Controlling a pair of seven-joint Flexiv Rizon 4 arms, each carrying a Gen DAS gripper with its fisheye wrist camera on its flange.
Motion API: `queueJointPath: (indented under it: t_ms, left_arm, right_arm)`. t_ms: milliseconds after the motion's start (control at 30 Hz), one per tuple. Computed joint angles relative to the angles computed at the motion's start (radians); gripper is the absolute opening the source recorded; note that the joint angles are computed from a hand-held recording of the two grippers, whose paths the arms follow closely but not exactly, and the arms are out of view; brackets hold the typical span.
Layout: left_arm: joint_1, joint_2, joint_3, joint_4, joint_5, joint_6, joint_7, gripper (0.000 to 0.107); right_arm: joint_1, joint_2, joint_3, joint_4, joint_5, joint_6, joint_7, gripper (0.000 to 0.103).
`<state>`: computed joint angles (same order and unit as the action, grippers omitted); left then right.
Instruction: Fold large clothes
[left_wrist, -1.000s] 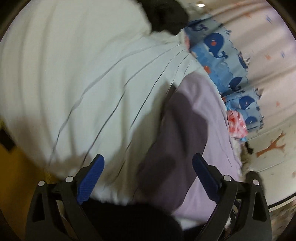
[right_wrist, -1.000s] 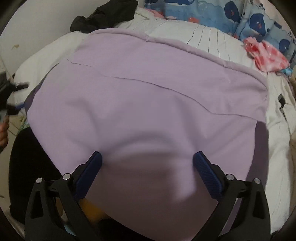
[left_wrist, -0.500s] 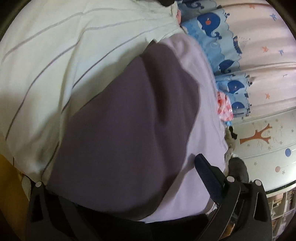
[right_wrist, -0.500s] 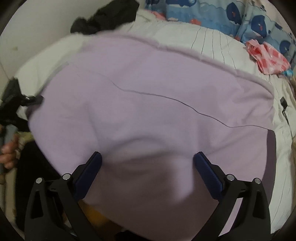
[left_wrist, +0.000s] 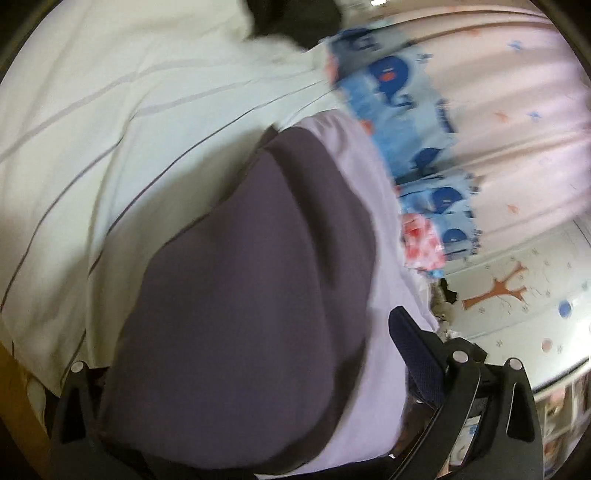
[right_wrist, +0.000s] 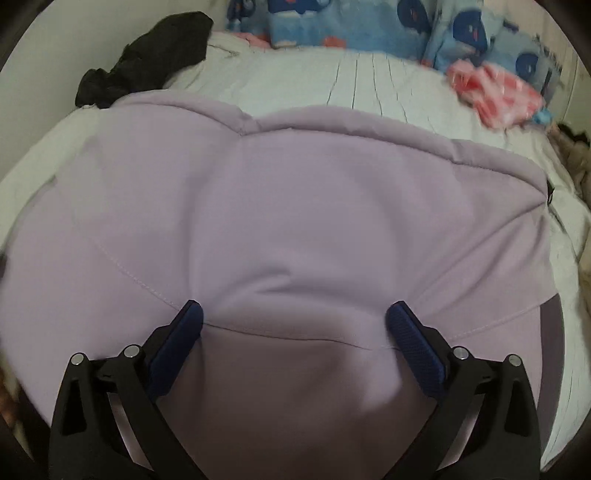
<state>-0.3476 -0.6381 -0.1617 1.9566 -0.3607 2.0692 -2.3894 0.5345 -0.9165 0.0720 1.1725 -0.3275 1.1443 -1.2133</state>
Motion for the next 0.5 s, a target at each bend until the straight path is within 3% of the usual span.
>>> queueJointPath:
  t_ms: [67,100,167,200,233,267,300,367,433,500]
  left_arm:
    - [-0.022,0.009,0.015,-0.008,-0.060,-0.069,0.058,0.096]
    - [0.009,0.009,-0.002,-0.005,-0.026,-0.098,0.023,0.096]
    - [0.098,-0.002,-0.077,-0.013,0.044,-0.137,-0.028,0.096]
    - [0.106,-0.003,-0.088,-0.011,0.033,-0.141,-0.017,0.096]
    - [0.090,-0.006,-0.071,-0.024,0.031,-0.148,-0.019,0.096]
    - [0.071,-0.003,-0.051,-0.026,0.028,-0.152,-0.016,0.096]
    - [0.065,-0.003,-0.045,-0.029,0.036,-0.148,-0.011,0.096]
    - [0.014,0.004,0.010,-0.039,0.016,-0.168,0.007,0.096]
    - [0.006,0.005,0.019,-0.039,0.010,-0.169,0.012,0.096]
    - [0.022,0.004,0.004,-0.039,0.014,-0.171,0.012,0.096]
  right_arm:
    - [-0.018,0.021,0.029,0.020,0.033,0.046,-0.009,0.097]
    - [-0.012,0.040,0.015,0.057,0.058,0.143,-0.003,0.097]
    - [0.047,0.067,-0.103,0.120,0.011,0.263,0.106,0.097]
    - [0.067,0.063,-0.153,0.129,-0.044,0.281,0.180,0.097]
    - [0.078,0.050,-0.169,0.109,-0.046,0.235,0.194,0.097]
    - [0.081,0.025,-0.153,0.058,-0.007,0.127,0.143,0.097]
    - [0.063,0.003,-0.117,0.037,-0.034,0.083,0.128,0.097]
    - [0.066,-0.003,-0.139,0.062,-0.090,0.140,0.167,0.097]
    - [0.066,0.024,-0.137,0.090,-0.091,0.143,0.203,0.097]
    - [0.087,0.067,-0.171,0.169,-0.104,0.242,0.260,0.097]
